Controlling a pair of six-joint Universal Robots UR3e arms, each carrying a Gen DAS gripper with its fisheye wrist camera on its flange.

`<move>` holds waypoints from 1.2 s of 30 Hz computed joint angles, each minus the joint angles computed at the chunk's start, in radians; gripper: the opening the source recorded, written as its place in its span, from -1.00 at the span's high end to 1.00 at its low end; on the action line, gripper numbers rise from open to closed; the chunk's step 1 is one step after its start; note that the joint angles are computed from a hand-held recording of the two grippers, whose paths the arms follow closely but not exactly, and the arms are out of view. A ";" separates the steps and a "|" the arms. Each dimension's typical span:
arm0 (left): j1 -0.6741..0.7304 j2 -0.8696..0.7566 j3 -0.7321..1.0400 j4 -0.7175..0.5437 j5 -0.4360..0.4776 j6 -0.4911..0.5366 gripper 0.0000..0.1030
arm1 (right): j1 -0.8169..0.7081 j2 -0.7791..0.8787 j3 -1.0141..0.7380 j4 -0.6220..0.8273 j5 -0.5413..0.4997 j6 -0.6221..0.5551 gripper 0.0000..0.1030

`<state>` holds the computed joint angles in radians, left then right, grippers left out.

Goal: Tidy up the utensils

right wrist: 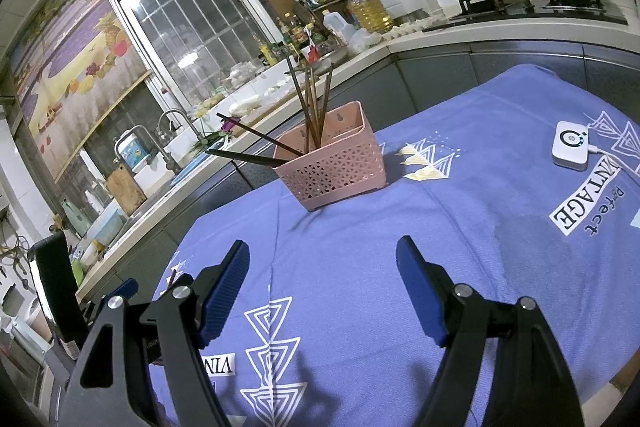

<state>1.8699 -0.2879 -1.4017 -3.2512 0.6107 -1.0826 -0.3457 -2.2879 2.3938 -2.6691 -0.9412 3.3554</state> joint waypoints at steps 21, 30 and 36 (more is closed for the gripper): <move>0.036 -0.019 0.037 -0.093 0.049 0.107 -0.88 | 0.009 -0.013 0.014 -0.009 -0.021 0.020 -0.47; 0.028 -0.029 0.050 -0.118 0.075 0.130 -0.88 | 0.019 -0.024 0.032 -0.020 -0.036 0.033 -0.47; 0.039 -0.036 0.065 -0.150 0.099 0.156 -0.88 | 0.013 -0.024 0.032 -0.017 -0.031 0.029 -0.47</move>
<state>1.9088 -0.3238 -1.3369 -3.4008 0.7094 -0.9264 -0.3329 -2.3121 2.4260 -2.6857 -0.9717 3.3848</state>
